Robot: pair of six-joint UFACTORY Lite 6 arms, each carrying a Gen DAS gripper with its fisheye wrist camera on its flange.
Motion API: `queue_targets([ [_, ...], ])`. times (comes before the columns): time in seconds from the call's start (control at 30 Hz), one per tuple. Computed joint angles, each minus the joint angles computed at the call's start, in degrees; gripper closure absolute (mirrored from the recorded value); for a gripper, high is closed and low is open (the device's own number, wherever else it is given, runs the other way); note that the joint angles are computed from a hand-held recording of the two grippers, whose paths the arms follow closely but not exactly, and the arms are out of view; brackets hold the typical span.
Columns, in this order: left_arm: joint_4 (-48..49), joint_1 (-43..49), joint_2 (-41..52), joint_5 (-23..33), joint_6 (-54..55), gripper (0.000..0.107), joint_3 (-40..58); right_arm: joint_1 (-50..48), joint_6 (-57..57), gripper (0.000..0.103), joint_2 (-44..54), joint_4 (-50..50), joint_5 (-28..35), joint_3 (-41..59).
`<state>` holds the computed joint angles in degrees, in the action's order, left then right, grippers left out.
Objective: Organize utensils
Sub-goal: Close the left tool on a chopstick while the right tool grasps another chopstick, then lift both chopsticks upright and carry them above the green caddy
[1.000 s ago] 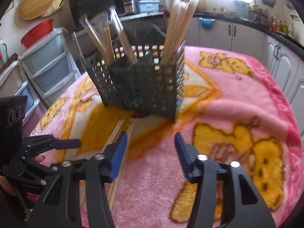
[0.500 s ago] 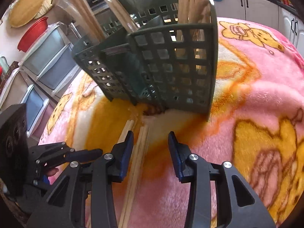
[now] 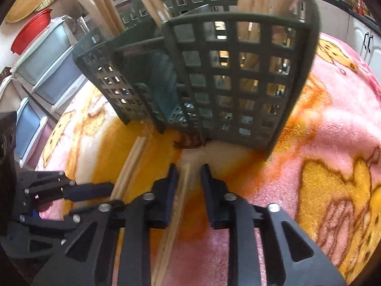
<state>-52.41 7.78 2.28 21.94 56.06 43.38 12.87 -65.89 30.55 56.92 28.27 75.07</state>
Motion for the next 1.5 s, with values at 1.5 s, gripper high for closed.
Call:
queue_targets([
  [1.5,-3.76,3.38,-19.92,5.84,-6.21,0.104,19.47,-14.53,-23.38,0.097,-31.75,26.35,17.47,-3.54],
])
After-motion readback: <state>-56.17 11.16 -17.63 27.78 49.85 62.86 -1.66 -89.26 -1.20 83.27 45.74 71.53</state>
